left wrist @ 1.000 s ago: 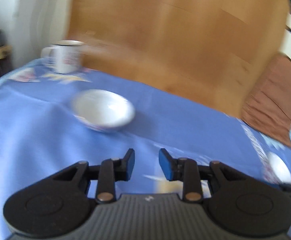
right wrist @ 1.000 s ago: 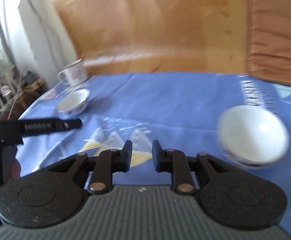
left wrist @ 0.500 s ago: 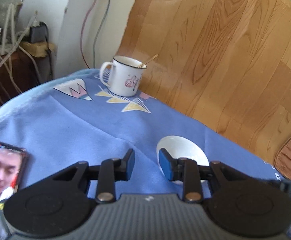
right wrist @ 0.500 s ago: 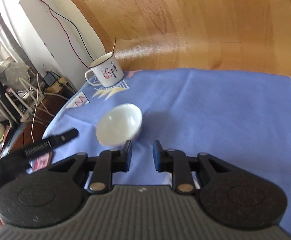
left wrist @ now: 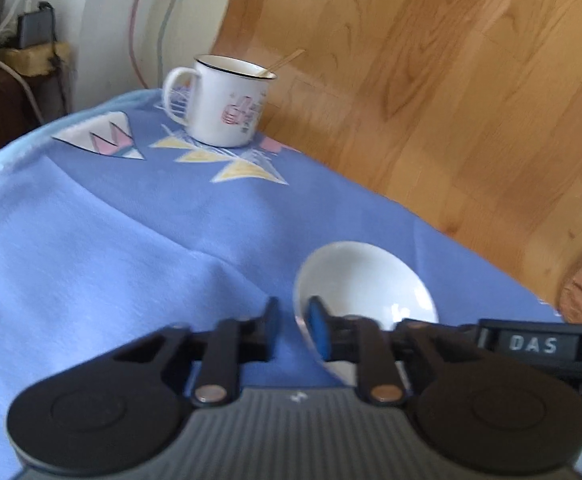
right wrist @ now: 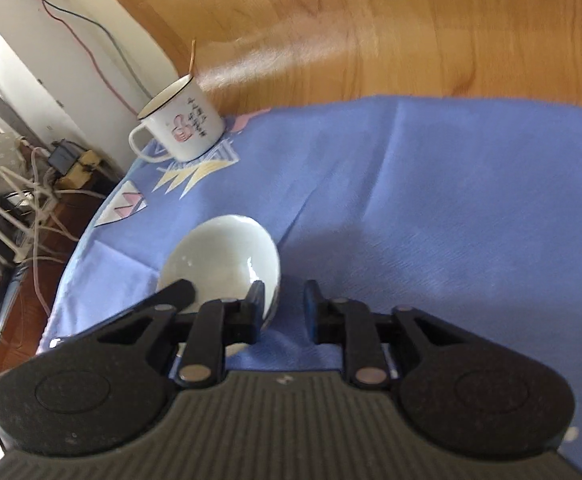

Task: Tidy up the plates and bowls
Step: 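Grasp the rim of the last white bowl with both tools, then lower the last bowl onto the bowl stack and open both tools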

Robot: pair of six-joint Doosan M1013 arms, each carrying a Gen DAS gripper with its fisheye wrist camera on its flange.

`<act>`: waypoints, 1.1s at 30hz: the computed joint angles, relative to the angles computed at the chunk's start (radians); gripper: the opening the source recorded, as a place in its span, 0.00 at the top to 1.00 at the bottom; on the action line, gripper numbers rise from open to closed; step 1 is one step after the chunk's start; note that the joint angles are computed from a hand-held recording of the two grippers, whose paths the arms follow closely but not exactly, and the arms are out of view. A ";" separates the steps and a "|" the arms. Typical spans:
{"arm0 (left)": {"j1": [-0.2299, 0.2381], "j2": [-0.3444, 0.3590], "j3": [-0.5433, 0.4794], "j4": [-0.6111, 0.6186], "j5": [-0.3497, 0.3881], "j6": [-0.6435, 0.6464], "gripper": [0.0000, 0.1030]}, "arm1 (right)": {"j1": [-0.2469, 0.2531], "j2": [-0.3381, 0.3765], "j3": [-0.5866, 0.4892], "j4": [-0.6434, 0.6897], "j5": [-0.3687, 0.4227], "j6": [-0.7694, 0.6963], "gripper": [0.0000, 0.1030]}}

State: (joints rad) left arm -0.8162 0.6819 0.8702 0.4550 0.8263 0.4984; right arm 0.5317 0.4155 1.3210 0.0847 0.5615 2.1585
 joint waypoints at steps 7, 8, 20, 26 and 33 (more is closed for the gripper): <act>-0.023 -0.058 0.093 0.018 -0.093 -0.039 0.93 | 0.019 -0.053 0.067 -0.068 -0.050 0.056 0.91; -0.027 -0.067 0.108 0.010 -0.111 -0.040 0.93 | 0.022 -0.067 0.087 -0.083 -0.068 0.069 0.91; -0.099 -0.032 0.028 -0.113 -0.142 0.163 0.93 | 0.058 -0.232 0.313 -0.673 -0.146 0.612 0.91; -0.135 0.027 -0.087 -0.169 -0.100 0.280 0.92 | 0.063 -0.303 0.404 -0.963 -0.104 0.920 0.91; -0.176 0.098 -0.236 -0.187 -0.021 0.383 0.92 | 0.074 -0.366 0.490 -1.187 -0.047 1.151 0.91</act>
State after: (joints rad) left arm -0.9919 0.7803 0.6339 0.2675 0.8056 0.8813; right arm 0.6052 0.0497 1.8113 -1.1020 0.5148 3.3091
